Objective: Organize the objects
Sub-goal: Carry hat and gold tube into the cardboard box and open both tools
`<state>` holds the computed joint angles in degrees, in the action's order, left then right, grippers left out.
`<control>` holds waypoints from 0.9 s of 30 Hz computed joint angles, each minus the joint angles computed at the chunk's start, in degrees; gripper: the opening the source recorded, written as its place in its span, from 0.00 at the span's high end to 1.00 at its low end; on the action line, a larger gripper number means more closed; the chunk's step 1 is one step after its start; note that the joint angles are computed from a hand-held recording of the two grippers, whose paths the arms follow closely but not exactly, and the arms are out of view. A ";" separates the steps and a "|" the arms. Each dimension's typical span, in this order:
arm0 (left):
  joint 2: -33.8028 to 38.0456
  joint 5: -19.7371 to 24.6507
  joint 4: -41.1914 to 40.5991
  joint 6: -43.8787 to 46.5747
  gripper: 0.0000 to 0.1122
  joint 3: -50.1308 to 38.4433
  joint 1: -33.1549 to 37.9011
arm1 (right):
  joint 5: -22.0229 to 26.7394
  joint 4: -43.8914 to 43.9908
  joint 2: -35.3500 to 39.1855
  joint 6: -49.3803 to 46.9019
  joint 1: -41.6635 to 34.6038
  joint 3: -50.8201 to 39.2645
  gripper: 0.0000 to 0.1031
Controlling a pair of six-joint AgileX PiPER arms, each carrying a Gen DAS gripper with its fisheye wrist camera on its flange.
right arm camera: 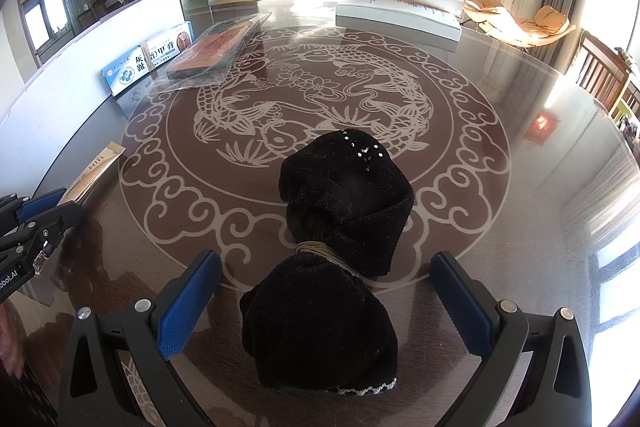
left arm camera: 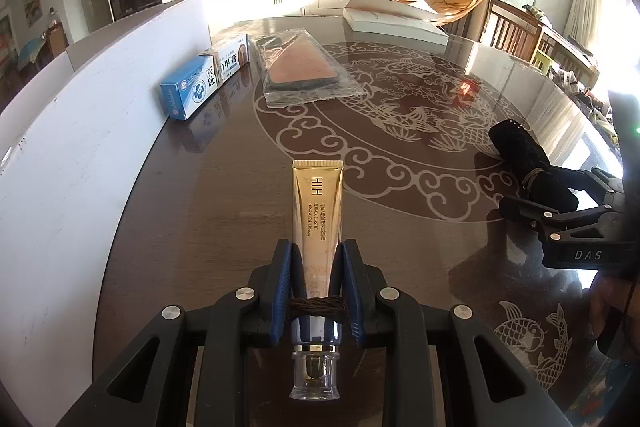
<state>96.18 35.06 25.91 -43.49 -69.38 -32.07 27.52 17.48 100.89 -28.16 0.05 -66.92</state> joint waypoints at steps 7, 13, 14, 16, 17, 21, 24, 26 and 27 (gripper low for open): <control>-1.92 -2.17 1.32 -1.52 0.78 1.69 -0.27 | 5.40 -2.89 0.24 2.37 -0.98 -3.54 0.36; -9.47 -7.53 0.56 -4.43 0.78 6.70 0.00 | 12.23 4.02 -2.21 -3.04 -2.22 -6.48 0.68; -11.59 -8.32 0.24 -5.51 0.78 8.01 0.10 | 12.73 5.45 -3.46 -3.98 -1.79 -6.27 0.68; -15.91 -9.17 -1.35 -7.03 0.78 10.21 0.74 | 13.52 7.58 -5.30 -4.84 -0.13 -6.71 0.68; -18.19 -9.51 -2.78 -6.76 0.78 11.05 1.50 | 14.21 8.50 -5.86 -4.74 1.00 -7.65 0.68; -27.02 -6.77 -4.19 -4.69 0.78 10.98 5.88 | 17.24 13.16 -5.75 -3.47 7.64 -14.32 0.68; -30.96 -3.94 -9.73 3.75 0.78 9.54 14.84 | 19.58 14.42 -2.34 -0.39 15.25 -23.20 0.68; -31.52 -2.48 -17.45 13.22 0.78 8.73 24.09 | 20.70 14.36 1.43 2.12 20.84 -30.30 0.68; -31.13 -1.41 -21.92 18.45 0.78 8.22 29.30 | 21.67 14.01 3.86 3.67 23.52 -34.37 0.68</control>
<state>65.04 33.64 3.99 -25.04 -61.15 -2.76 49.19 31.49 104.75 -24.49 23.57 -101.29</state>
